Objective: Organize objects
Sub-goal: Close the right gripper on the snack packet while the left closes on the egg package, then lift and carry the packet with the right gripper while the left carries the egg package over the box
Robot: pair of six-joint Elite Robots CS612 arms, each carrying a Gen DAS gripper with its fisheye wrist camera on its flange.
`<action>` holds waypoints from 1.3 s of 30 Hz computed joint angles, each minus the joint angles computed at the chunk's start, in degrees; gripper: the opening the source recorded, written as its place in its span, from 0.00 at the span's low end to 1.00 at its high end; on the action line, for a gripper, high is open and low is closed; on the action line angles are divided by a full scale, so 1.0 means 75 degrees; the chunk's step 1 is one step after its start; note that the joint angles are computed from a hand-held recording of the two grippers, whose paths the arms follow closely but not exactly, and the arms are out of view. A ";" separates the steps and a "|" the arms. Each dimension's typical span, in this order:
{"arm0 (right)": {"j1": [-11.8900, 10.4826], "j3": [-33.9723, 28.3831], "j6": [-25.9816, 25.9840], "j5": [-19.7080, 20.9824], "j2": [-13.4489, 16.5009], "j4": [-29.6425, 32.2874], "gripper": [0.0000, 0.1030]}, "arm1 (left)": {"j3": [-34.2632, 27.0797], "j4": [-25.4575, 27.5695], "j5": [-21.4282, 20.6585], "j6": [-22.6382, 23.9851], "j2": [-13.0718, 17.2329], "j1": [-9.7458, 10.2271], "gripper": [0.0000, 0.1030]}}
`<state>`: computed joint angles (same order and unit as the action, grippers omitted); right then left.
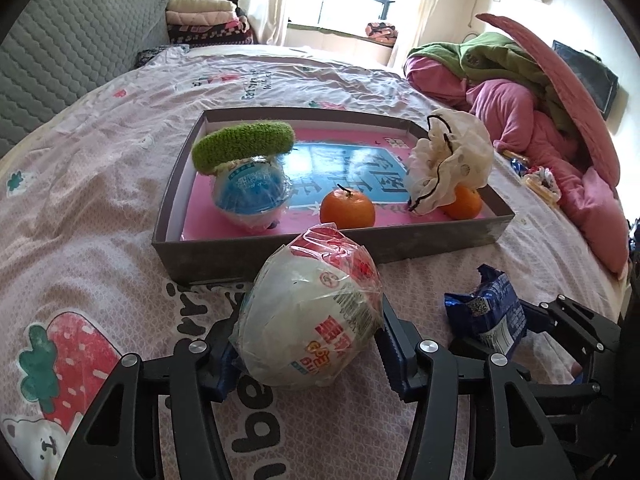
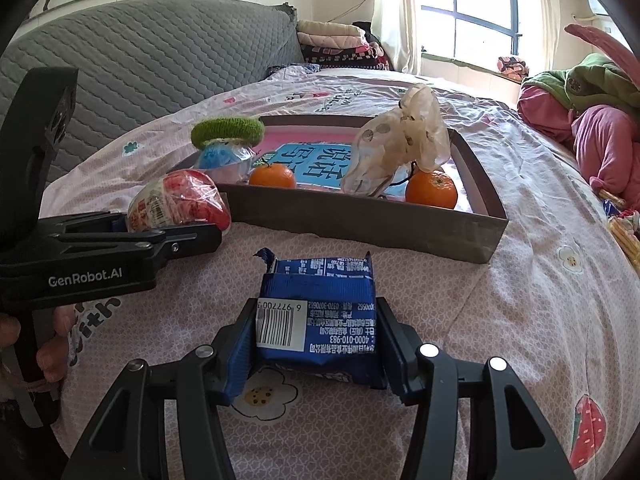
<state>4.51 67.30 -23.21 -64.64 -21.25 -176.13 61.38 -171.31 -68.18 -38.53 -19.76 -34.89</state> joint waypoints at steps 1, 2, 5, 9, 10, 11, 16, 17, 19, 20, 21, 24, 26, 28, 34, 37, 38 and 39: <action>-0.0007 0.0001 0.0023 0.0019 -0.0001 -0.0013 0.53 | 0.0009 -0.0013 0.0010 -0.0005 -0.0004 -0.0002 0.57; -0.0013 -0.0003 0.0036 0.0039 0.0000 -0.0014 0.53 | 0.0030 -0.0041 -0.0010 -0.0022 -0.0014 -0.0001 0.57; -0.0033 -0.0006 0.0086 0.0118 -0.0001 -0.0033 0.53 | 0.0094 -0.0119 0.0033 -0.0033 -0.0043 -0.0018 0.57; -0.0043 0.0006 0.0112 0.0183 -0.0009 -0.0105 0.53 | 0.0155 -0.0199 0.0065 -0.0032 -0.0065 -0.0035 0.57; -0.0044 0.0015 0.0116 0.0193 -0.0014 -0.0125 0.53 | 0.0152 -0.0205 0.0076 -0.0029 -0.0063 -0.0035 0.57; -0.0046 0.0022 0.0122 0.0206 -0.0017 -0.0147 0.53 | 0.0163 -0.0214 0.0098 -0.0020 -0.0067 -0.0043 0.57; -0.0062 0.0050 0.0165 0.0257 -0.0031 -0.0288 0.53 | 0.0241 -0.0301 0.0133 -0.0005 -0.0095 -0.0077 0.57; -0.0065 0.0055 0.0175 0.0260 -0.0033 -0.0320 0.53 | 0.0250 -0.0308 0.0148 0.0003 -0.0100 -0.0086 0.57; -0.0074 0.0072 0.0202 0.0271 -0.0040 -0.0410 0.53 | 0.0286 -0.0366 0.0195 0.0023 -0.0113 -0.0109 0.57; -0.0079 0.0079 0.0217 0.0284 -0.0043 -0.0444 0.53 | 0.0300 -0.0382 0.0208 0.0030 -0.0120 -0.0118 0.57; -0.0083 0.0090 0.0233 0.0289 -0.0047 -0.0483 0.53 | 0.0318 -0.0404 0.0231 0.0033 -0.0128 -0.0127 0.57; -0.0094 0.0114 0.0287 0.0292 -0.0057 -0.0606 0.53 | 0.0388 -0.0480 0.0256 -0.0018 -0.0164 -0.0145 0.57; -0.0101 0.0129 0.0320 0.0288 -0.0067 -0.0688 0.53 | 0.0437 -0.0547 0.0263 -0.0036 -0.0192 -0.0161 0.57; -0.0110 0.0151 0.0344 0.0302 -0.0079 -0.0758 0.53 | 0.0486 -0.0587 0.0323 -0.0014 -0.0221 -0.0187 0.57; -0.0132 0.0246 0.0415 0.0304 -0.0109 -0.1185 0.53 | 0.0623 -0.0727 0.0543 0.0023 -0.0315 -0.0269 0.57; -0.0152 0.0270 0.0478 0.0340 -0.0118 -0.1366 0.53 | 0.0678 -0.0789 0.0721 0.0026 -0.0352 -0.0314 0.57; -0.0157 0.0281 0.0496 0.0343 -0.0121 -0.1420 0.53 | 0.0693 -0.0832 0.0745 0.0029 -0.0360 -0.0323 0.57; -0.0163 0.0292 0.0519 0.0346 -0.0124 -0.1481 0.53 | 0.0711 -0.0867 0.0781 0.0027 -0.0372 -0.0333 0.57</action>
